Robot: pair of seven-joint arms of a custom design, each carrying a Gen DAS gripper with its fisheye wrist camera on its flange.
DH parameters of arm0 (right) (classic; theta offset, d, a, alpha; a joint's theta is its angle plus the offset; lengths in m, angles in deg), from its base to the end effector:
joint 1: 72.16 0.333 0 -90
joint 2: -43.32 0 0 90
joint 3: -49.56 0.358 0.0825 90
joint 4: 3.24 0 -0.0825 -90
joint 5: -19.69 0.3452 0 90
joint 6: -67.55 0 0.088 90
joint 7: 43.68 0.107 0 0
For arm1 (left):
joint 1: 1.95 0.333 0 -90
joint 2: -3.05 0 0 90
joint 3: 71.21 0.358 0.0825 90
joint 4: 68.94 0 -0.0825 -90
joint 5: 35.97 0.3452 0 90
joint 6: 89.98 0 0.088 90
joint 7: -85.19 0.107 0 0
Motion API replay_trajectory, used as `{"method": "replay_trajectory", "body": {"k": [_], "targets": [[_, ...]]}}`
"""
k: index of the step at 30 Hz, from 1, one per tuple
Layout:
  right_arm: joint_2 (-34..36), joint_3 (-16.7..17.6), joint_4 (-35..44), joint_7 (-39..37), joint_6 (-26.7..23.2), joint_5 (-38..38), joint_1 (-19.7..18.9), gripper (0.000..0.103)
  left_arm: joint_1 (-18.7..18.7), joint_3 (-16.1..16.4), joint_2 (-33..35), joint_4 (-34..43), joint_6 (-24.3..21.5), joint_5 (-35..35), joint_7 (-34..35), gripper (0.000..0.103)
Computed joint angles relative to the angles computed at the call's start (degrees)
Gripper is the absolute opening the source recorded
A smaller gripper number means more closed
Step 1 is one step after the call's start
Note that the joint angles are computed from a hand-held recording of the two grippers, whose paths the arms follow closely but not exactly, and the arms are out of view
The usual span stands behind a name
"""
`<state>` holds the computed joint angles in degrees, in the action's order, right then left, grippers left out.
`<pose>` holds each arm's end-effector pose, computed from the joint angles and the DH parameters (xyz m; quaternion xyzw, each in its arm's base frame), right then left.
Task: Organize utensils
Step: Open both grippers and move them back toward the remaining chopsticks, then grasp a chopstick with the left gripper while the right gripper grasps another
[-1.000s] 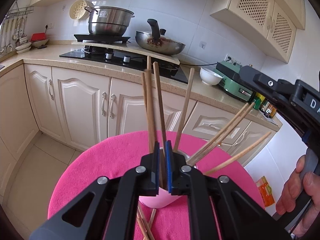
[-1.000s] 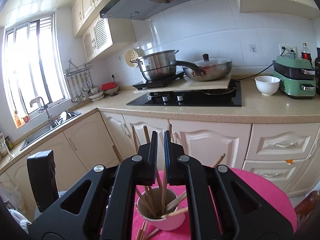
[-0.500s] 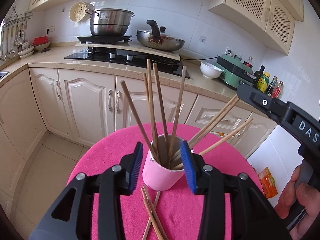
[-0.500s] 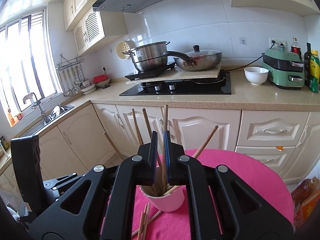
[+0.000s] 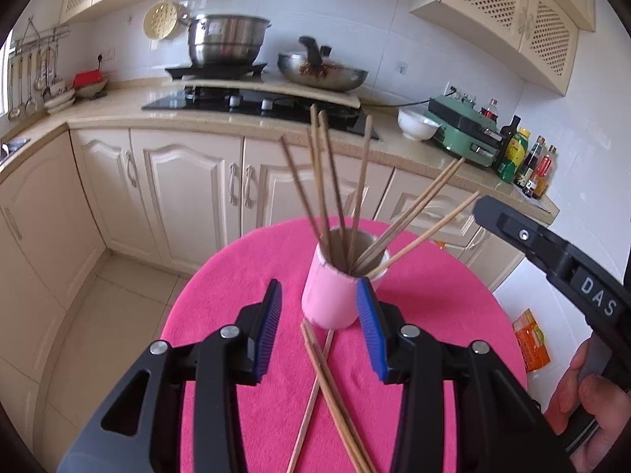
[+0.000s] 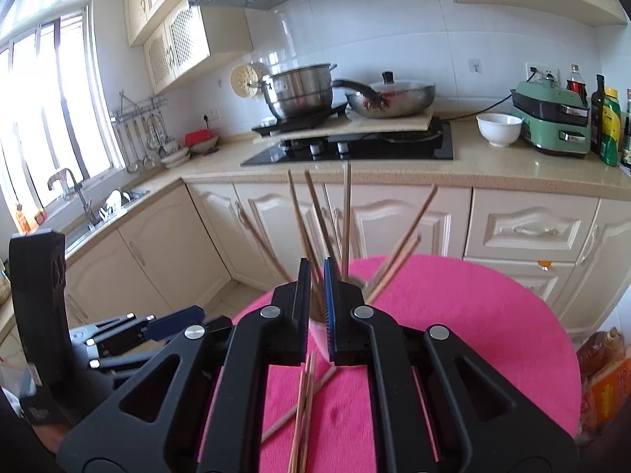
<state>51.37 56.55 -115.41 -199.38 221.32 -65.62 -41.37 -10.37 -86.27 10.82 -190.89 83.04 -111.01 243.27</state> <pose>0.4487 0.3831 0.5089 -0.5727 0.6455 -0.2795 0.4210 0.5352 -0.1479 0.4594 -0.5298 0.7379 -0.3920 0.1452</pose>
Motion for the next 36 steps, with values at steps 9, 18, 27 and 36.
{"method": "replay_trajectory", "body": {"k": [9,18,27,36], "targets": [[5.2,0.8,-3.3,-15.9,6.4,23.4,0.0,0.008,1.1,4.5,1.3,-5.6,-7.3,27.9,-26.5,0.039],[13.2,4.6,-2.9,-37.2,9.9,49.8,-3.0,0.008,3.0,3.9,2.7,-7.5,-9.6,38.7,-36.0,0.039],[18.0,5.4,1.7,-51.3,8.1,62.9,-3.2,0.008,3.7,3.4,4.8,-5.4,-11.3,42.0,-39.7,0.039],[20.3,4.9,5.4,-62.8,4.5,72.2,-2.3,0.008,3.9,2.9,8.0,-1.5,-15.1,44.6,-42.7,0.039]]}}
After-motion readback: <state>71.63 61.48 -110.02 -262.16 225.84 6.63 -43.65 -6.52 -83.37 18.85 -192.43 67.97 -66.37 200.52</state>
